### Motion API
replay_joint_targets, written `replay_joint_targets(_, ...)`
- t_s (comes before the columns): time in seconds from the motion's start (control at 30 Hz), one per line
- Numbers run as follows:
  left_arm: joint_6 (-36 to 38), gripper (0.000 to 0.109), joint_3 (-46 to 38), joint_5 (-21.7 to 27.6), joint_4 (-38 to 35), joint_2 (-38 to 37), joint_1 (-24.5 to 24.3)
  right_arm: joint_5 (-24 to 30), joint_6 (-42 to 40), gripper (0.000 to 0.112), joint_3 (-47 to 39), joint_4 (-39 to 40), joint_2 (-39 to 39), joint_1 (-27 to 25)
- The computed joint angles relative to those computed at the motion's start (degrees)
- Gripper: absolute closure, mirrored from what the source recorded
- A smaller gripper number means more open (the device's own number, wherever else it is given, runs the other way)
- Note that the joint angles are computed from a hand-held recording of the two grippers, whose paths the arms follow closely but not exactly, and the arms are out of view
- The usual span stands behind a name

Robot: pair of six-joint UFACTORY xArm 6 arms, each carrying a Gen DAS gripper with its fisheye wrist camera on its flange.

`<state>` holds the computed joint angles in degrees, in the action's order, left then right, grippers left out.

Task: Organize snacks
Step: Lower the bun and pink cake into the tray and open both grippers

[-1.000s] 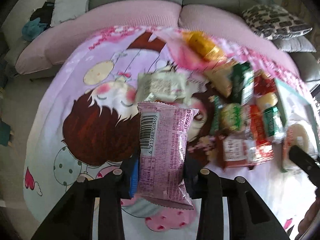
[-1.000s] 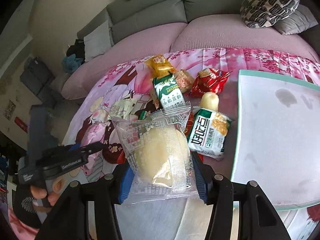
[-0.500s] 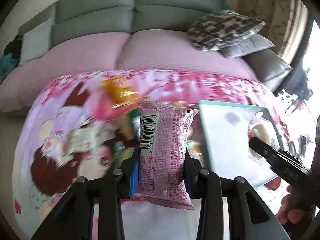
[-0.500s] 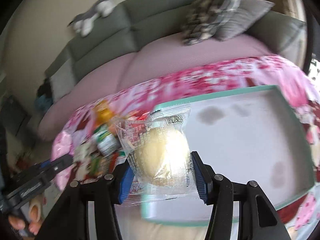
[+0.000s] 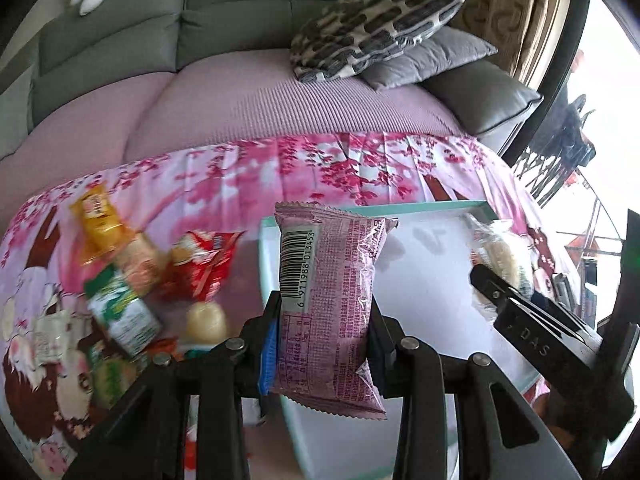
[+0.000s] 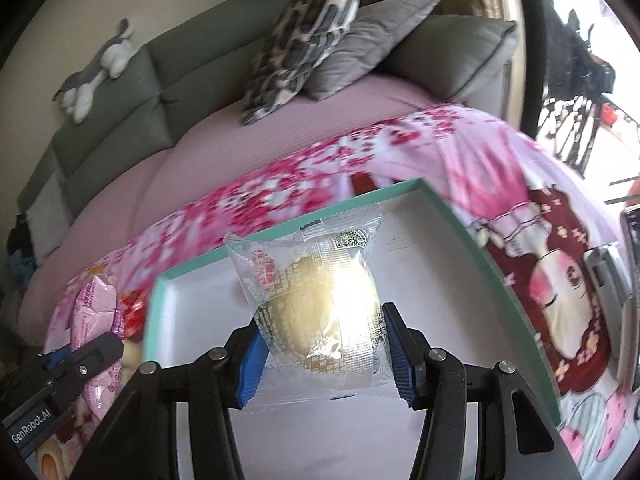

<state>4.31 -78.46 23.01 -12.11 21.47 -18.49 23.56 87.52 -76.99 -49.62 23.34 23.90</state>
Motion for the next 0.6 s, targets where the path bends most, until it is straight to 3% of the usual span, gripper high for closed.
replay_joint_targets(0.17,-3.2,0.070,-7.2,2.5,2.4,6.8,-1.2,0.8,0.5,0.056,0.1,0.2,0.9,-1.3)
replay_joint_targets(0.27,-6.5,0.070,-10.7,4.2,6.3,10.1,-1.6,4.0,-1.1,0.056,-1.3,0.0,2.0,-1.0)
replay_joint_targets(0.53,-9.6,0.069,-16.5,7.0,9.4,15.6,-1.9,3.4,-3.6,0.056,-1.2,3.4,2.6,-1.3)
replay_joint_targets(0.6,-9.9,0.062,-16.6,7.3,10.2,15.3,-2.1,3.1,-4.8,0.055,-1.0,4.9,2.5,-1.5)
